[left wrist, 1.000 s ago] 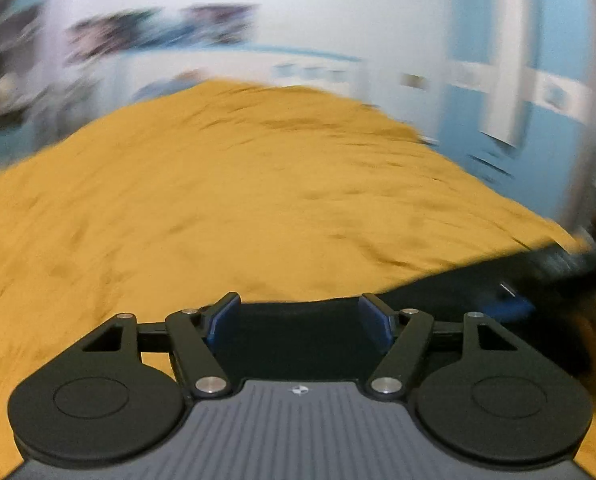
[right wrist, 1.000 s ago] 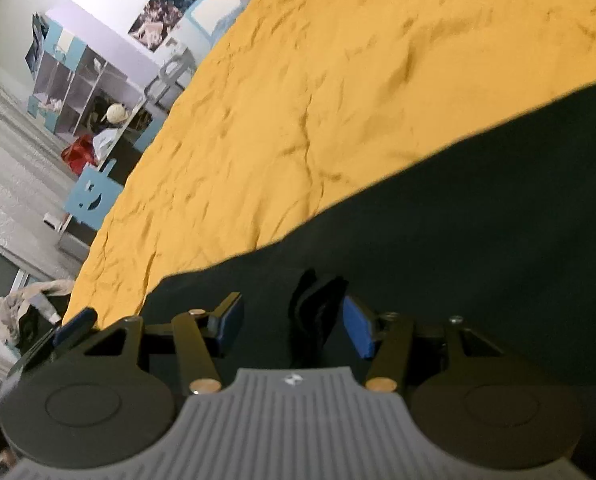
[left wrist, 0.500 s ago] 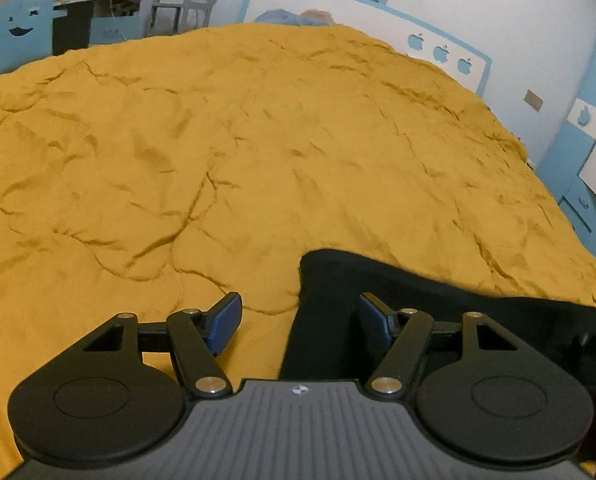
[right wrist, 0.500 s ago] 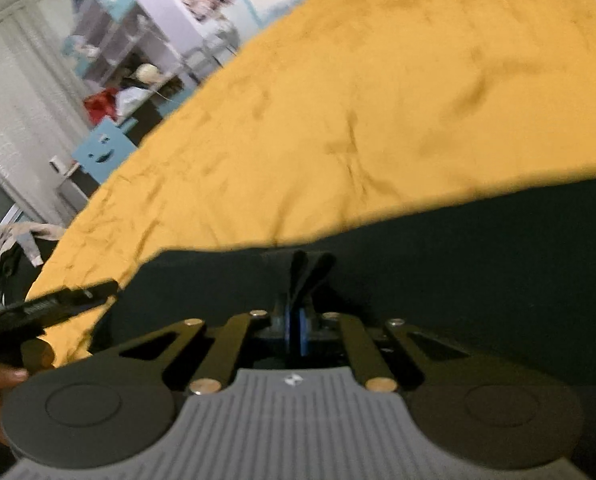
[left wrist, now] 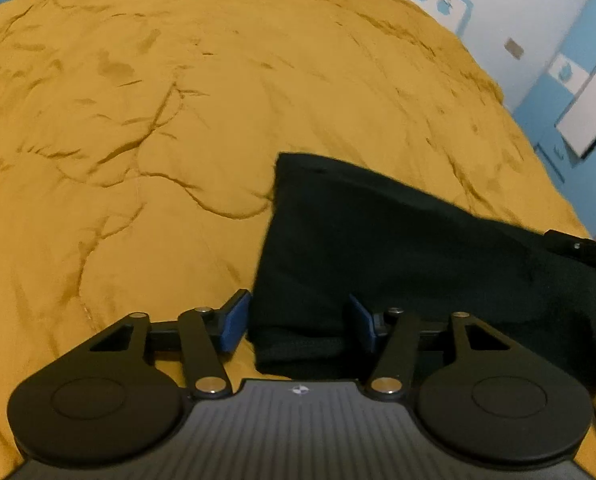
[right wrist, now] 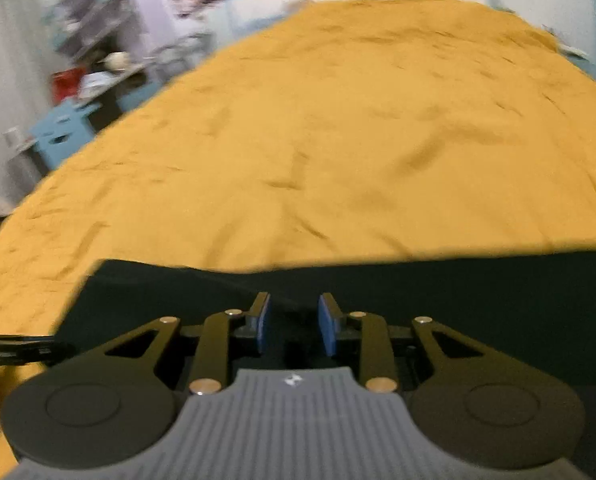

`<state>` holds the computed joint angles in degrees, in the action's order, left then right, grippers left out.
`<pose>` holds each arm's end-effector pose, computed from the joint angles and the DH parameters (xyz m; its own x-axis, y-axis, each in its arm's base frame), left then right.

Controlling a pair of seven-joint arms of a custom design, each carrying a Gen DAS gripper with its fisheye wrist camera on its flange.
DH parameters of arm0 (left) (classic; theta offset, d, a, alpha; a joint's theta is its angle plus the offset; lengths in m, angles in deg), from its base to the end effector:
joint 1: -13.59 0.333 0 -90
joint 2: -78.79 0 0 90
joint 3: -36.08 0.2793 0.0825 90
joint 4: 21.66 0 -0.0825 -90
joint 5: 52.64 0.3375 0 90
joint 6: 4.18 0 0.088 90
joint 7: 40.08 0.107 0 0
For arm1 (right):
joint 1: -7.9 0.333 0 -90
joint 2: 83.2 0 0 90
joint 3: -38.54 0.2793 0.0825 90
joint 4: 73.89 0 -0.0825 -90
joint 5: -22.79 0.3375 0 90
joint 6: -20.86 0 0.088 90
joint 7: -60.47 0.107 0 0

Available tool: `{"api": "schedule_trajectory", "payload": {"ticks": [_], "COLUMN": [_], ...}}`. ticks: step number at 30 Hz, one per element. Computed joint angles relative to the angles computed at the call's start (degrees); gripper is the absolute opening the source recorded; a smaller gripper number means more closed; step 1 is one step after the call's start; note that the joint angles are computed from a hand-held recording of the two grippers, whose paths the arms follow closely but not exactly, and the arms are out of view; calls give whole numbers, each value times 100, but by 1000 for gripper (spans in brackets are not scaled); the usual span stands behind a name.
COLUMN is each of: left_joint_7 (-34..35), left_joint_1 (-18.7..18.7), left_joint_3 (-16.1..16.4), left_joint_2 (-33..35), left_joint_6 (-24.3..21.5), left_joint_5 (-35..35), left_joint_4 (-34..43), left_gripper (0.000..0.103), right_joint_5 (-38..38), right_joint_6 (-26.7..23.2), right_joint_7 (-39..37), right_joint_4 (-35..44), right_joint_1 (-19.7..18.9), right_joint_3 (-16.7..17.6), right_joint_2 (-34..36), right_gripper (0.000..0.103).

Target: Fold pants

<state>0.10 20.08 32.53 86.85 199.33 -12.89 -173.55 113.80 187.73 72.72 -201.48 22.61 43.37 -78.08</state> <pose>0.4283 -0.0572 0.2833 0.0627 -0.9392 0.3377 -0.7857 -0.2551 -0.5636 0.4933 0.1096 0.3502 0.3234 -0.8884 -0.3259 -0.7320 -0.0166 -0.6811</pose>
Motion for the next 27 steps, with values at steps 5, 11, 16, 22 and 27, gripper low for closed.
{"api": "schedule_trajectory", "payload": {"ticks": [5, 11, 16, 22, 27], "left_joint_7": [-639, -1356, -1692, -2650, -2679], "left_joint_1": [391, 657, 741, 1002, 870], "left_joint_3": [-2, -15, 7, -105, 51], "left_joint_2": [309, 562, 691, 868, 860], "left_joint_6": [629, 725, 752, 565, 647], "left_joint_5": [442, 1268, 1678, 2847, 2975], "left_joint_4": [54, 383, 586, 1072, 1048], "left_gripper": [44, 37, 37, 26, 24], "right_joint_5": [-2107, -4606, -6100, -7100, -7147], "right_joint_6": [-1213, -2218, -3370, -3639, -2609], "right_joint_7": [1082, 2354, 3283, 4140, 5259], "right_joint_4": [1188, 3884, 6000, 6801, 6674], "right_joint_1": [100, 449, 1009, 1370, 1414], "right_joint_3": [120, 411, 199, -14, -199], "right_joint_2": [684, 2570, 3943, 4489, 4576], "right_gripper": [29, 29, 39, 2, 0]}}
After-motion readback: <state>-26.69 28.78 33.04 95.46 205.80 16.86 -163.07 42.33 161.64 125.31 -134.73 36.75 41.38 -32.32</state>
